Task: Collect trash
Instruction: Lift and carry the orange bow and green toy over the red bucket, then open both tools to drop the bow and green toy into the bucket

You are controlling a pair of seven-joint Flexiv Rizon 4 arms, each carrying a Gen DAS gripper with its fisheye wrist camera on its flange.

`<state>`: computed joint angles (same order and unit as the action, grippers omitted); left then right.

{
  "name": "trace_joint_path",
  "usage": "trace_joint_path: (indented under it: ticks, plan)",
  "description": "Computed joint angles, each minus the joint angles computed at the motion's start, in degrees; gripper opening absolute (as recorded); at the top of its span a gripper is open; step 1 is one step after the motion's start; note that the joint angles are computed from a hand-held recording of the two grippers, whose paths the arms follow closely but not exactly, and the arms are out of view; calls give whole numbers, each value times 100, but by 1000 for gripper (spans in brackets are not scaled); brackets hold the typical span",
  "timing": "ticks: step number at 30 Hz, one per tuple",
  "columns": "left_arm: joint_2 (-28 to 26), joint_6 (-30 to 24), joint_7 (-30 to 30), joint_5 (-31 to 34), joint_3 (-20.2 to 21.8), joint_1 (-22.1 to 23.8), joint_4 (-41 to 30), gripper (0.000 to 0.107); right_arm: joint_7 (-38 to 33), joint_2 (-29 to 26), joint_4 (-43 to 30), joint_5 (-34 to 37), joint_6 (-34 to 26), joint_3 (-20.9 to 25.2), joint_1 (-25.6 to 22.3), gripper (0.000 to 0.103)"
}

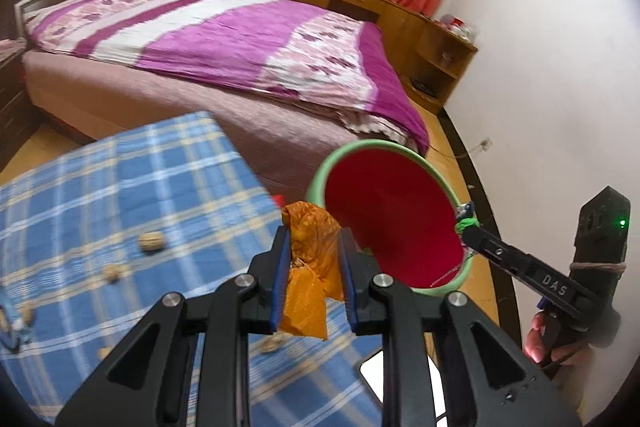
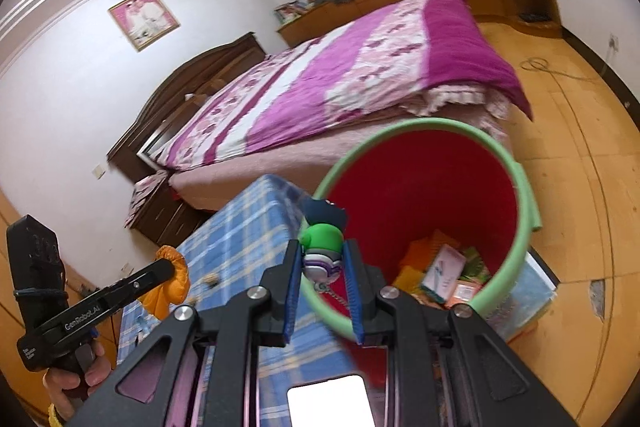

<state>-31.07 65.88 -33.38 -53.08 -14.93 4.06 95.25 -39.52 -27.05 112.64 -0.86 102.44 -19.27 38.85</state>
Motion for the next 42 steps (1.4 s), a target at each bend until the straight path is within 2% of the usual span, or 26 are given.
trace_joint_path:
  ticks: [10, 14, 18, 21, 23, 24, 29, 34, 38, 42]
  plan:
    - [-696, -435, -657, 952, 30, -375, -860, 23, 89, -198, -20, 14, -13, 542, -712, 25]
    - [-866, -608, -808, 1262, 13, -433, -1115, 24, 93, -232, -16, 1, 27, 592, -775, 25]
    - [-964, -728, -937, 1458, 13, -474, -1270, 26, 40, -217, 50, 67, 114, 396, -603, 25]
    - [-1002, -848, -962, 1560, -3, -476, -1336, 33, -28, -195, 91, 154, 203, 280, -482, 26]
    - [-998, -775, -946, 1621, 4, -502, -1323, 47, -77, -179, 94, 217, 225, 241, -439, 27]
    - [-990, -727, -924, 1641, -3, -507, -1302, 50, -101, -165, 112, 258, 247, 189, -383, 27]
    - [-896, -607, -806, 1620, -83, -456, -1139, 51, -231, -106, 187, 466, 299, -76, -81, 28]
    - [-629, -411, -600, 1207, -257, -231, -705, 51, -350, -31, 228, 595, 351, -163, 76, 28]
    - [-363, -231, -478, 894, -219, -122, -340, 51, -466, 37, 228, 628, 353, -166, 172, 29]
    - [-136, 4, -352, 666, -147, -43, -26, 51, -565, 82, 156, 567, 358, 45, 93, 29]
